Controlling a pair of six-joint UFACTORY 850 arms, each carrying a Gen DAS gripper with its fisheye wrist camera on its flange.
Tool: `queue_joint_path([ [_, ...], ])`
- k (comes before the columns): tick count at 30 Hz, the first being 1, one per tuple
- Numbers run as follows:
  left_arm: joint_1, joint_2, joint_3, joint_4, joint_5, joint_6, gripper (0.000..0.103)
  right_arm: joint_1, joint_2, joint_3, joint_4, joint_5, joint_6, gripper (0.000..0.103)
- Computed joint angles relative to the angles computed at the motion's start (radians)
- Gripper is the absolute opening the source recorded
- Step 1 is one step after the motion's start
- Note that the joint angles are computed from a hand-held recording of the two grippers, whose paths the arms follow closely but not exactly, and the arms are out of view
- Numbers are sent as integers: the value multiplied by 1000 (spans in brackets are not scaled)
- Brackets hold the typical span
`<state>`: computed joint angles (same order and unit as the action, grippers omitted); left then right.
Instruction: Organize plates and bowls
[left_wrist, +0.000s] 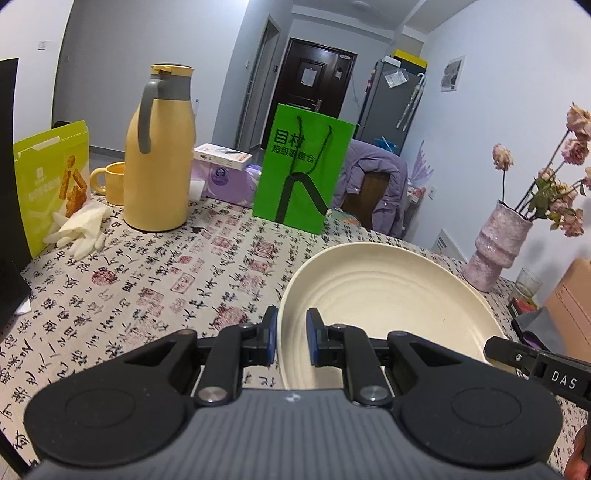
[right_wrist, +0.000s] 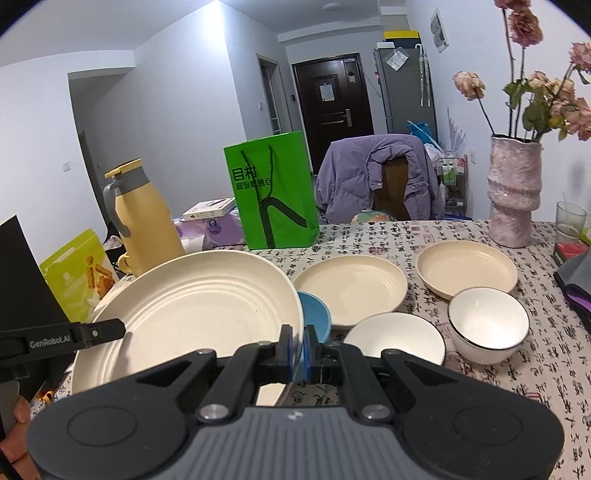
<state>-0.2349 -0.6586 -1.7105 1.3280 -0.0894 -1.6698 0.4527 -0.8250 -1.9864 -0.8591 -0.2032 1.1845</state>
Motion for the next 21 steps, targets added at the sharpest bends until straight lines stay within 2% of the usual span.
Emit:
queue_joint_path([
  [7,-23,14,30,44,-2,-29,15,-6,63,115,-248,21,269,6],
  [13,-43,19,45,-33,-4,53,15,-14,111,202,-446,29,478,6],
  [21,-69,26,71,6,-13,24,15,-23,162,300,-690,26,736,6],
])
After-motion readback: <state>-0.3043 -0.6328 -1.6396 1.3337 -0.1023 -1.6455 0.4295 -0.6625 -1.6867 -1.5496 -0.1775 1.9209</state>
